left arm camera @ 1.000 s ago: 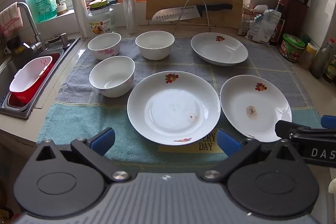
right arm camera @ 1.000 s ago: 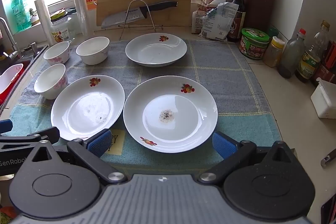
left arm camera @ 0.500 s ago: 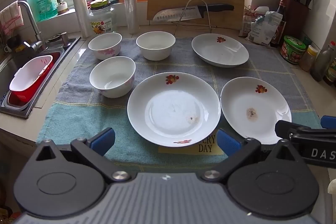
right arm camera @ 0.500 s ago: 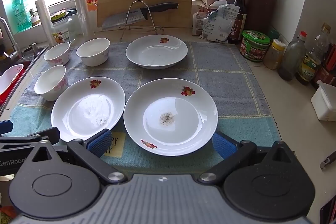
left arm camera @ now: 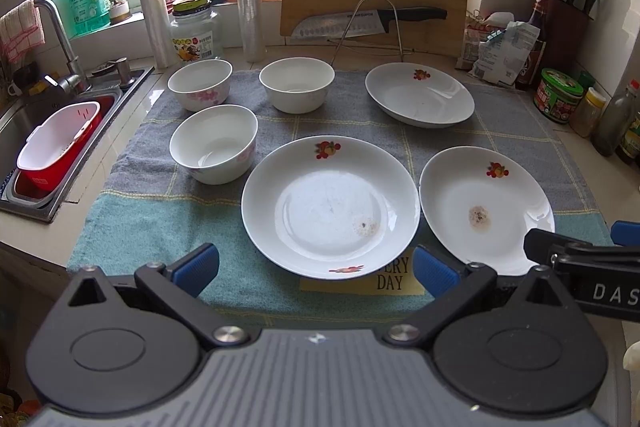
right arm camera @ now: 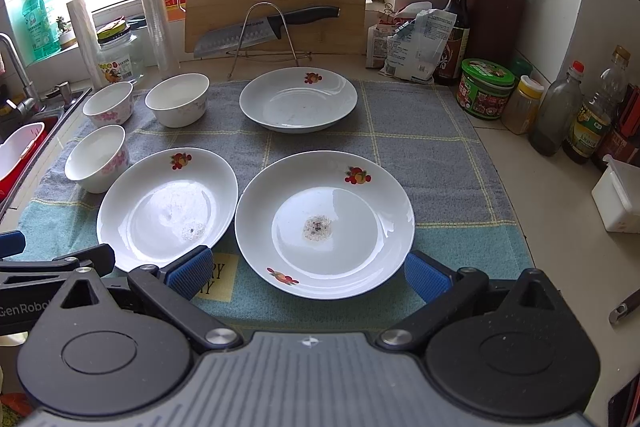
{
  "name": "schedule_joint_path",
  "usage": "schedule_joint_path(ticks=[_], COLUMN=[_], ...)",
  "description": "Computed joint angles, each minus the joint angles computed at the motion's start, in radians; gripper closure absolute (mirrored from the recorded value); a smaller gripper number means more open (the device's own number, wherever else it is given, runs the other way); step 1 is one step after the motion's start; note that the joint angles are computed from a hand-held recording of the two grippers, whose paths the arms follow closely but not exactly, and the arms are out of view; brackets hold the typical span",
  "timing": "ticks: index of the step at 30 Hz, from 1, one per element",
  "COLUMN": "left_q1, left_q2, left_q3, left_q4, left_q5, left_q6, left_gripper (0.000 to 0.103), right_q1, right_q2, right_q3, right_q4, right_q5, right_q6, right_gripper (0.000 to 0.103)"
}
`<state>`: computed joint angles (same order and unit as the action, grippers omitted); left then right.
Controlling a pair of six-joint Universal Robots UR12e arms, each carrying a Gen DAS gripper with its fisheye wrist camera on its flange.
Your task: Organize plates and bowls
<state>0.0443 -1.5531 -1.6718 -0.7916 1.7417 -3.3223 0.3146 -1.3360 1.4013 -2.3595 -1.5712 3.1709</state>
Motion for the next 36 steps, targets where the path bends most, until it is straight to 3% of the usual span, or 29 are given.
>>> schedule_joint_path(ticks=[36], left_q1=[0.003], left_q2=[-0.001], left_q3=[0.011], left_q4=[-0.022], left_q5=[-0.006], left_q6=[-0.022], left_gripper=[0.001], right_q1=[0.006], right_q2=[0.002], right_q3=[-0.004], right_q4=[-0.009], right_q5=[-0.013], right_q6=[-0.005], right_gripper=[0.000])
